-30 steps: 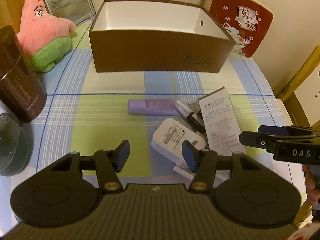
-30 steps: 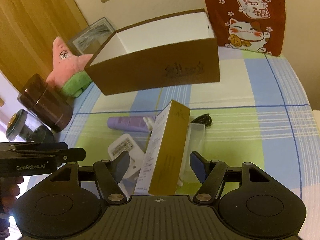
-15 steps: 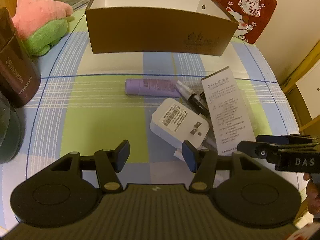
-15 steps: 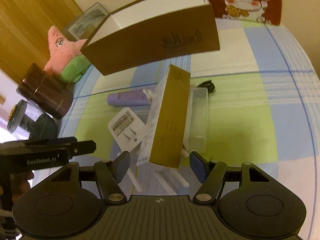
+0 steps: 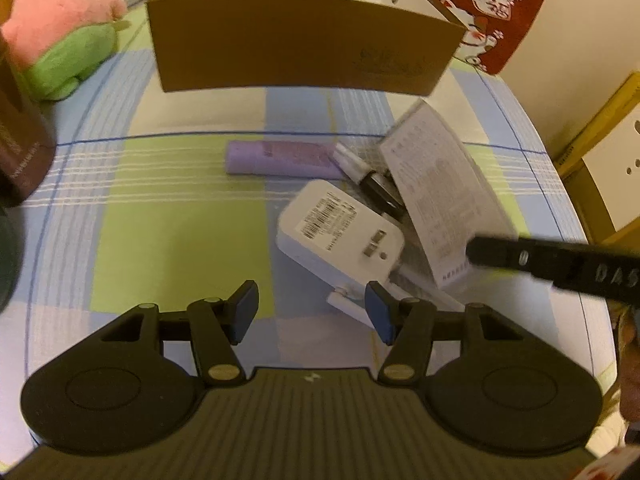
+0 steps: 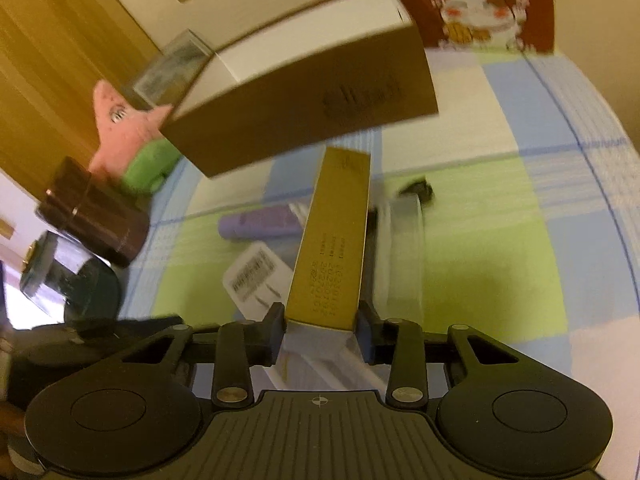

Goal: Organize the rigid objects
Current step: 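Grasp the gold slim box with the right gripper while the left gripper approaches the white repeater, then grasp the white wireless repeater with the left gripper while the right gripper holds the gold box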

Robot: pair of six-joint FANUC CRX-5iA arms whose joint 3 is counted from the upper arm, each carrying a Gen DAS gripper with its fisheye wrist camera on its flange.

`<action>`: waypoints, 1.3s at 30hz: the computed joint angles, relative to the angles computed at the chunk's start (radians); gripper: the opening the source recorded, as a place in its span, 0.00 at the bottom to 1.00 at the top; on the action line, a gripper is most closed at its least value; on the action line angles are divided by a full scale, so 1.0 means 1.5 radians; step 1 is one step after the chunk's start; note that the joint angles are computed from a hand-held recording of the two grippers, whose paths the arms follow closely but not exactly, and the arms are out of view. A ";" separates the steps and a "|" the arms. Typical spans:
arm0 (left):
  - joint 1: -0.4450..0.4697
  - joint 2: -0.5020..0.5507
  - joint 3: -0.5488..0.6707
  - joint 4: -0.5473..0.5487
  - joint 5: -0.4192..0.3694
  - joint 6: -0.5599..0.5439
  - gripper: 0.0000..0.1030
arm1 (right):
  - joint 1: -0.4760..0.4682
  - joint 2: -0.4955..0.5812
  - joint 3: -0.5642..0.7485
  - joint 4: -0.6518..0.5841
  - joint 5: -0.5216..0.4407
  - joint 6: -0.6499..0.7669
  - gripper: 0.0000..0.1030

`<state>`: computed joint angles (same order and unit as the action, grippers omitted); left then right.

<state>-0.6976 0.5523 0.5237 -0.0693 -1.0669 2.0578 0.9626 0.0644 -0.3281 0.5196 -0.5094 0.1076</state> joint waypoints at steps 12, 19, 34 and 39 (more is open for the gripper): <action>-0.015 0.065 0.062 -0.004 -0.043 -0.030 0.54 | 0.002 -0.035 -0.069 0.242 -0.016 -0.108 0.30; -0.015 0.068 0.072 -0.041 -0.075 -0.030 0.56 | -0.002 -0.067 -0.110 0.362 -0.074 -0.181 0.30; 0.000 -0.005 -0.012 -0.056 -0.027 -0.104 0.53 | 0.027 -0.067 -0.134 0.174 -0.163 -0.075 0.31; -0.001 -0.008 -0.025 -0.010 0.035 -0.165 0.60 | 0.028 -0.046 -0.094 0.071 -0.181 0.028 0.32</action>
